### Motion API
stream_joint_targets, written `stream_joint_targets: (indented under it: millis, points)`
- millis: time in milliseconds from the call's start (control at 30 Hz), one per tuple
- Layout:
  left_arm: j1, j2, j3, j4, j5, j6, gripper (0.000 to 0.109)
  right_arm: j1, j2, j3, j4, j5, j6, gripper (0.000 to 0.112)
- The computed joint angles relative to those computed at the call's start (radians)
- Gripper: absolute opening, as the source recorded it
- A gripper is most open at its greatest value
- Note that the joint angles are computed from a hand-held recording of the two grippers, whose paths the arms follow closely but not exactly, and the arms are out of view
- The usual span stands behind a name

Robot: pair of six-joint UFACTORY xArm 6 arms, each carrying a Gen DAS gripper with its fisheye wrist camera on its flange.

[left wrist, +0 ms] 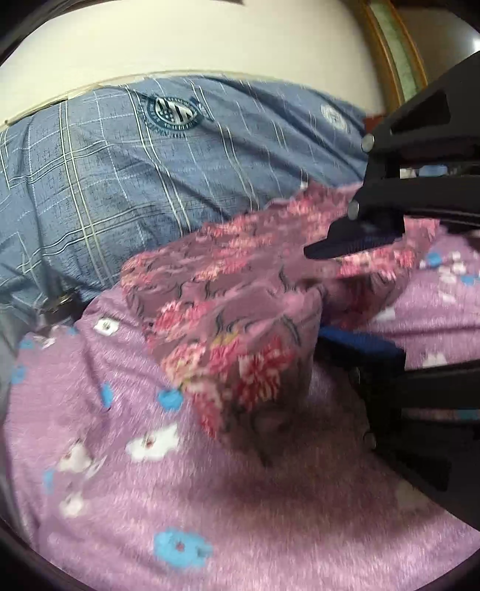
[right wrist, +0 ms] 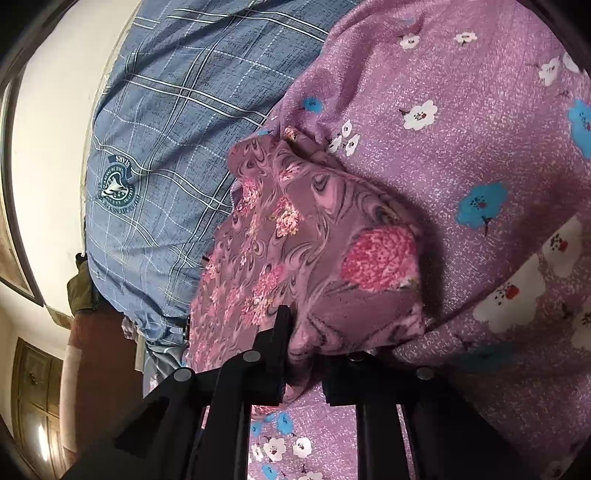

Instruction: Fold small clothes

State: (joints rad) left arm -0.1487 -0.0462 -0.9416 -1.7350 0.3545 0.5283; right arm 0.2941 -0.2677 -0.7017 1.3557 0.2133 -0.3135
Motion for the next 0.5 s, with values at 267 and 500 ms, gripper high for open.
stream_joint_targets:
  millis: [267, 500]
  points:
    - [0.009, 0.027, -0.011, 0.067, 0.046, -0.158, 0.055, -0.011, 0.017, -0.005, -0.071, 0.033, 0.090, 0.026]
    - [0.019, 0.086, -0.085, -0.119, -0.005, -0.013, 0.039, -0.001, 0.040, -0.031, 0.004, 0.002, 0.002, 0.019]
